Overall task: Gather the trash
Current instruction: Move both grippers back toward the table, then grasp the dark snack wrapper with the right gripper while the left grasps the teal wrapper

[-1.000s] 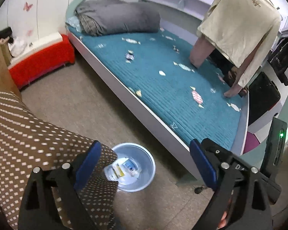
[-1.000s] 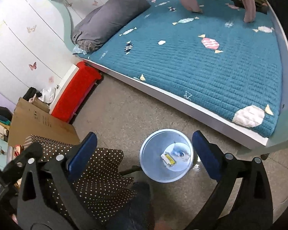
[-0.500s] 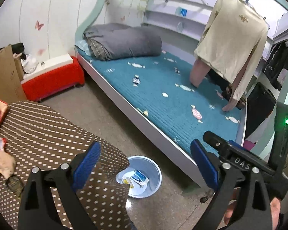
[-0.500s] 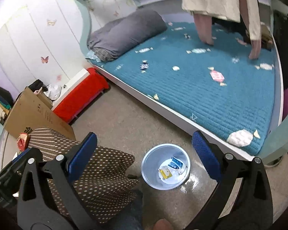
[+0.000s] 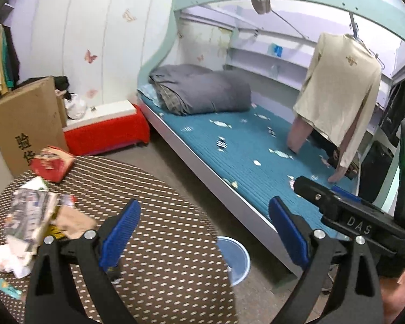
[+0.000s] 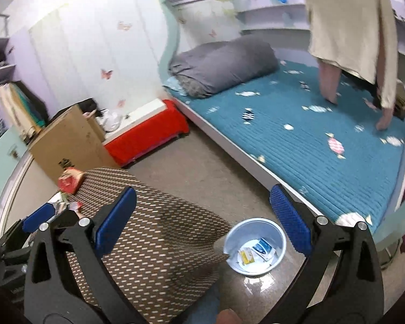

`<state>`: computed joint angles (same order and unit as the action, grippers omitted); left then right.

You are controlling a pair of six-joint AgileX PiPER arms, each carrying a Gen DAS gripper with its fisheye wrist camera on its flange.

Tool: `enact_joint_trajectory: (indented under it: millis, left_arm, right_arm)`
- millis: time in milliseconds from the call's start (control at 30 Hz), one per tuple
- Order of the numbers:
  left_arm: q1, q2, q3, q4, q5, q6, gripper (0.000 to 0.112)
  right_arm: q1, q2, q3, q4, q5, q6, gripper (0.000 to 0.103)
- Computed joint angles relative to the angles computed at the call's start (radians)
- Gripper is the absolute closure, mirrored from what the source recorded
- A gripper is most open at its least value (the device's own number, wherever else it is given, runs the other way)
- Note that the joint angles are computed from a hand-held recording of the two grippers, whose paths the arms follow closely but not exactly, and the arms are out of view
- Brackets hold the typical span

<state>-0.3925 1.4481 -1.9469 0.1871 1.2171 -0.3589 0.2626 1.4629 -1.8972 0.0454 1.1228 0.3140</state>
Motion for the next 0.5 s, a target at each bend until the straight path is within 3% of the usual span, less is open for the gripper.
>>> enact_joint_trajectory:
  millis: [267, 500]
  left_arm:
    - [0.131, -0.168, 0.133, -0.041, -0.012, 0.076, 0.019]
    - [0.428, -0.319, 0.306, -0.275, -0.015, 0.315, 0.019]
  right_arm:
    - [0.172, 0.043, -0.1, -0.057, 0.041, 0.027, 0.006]
    - [0.305, 0.098, -0.116, -0.061, 0.057, 0.014, 0.006]
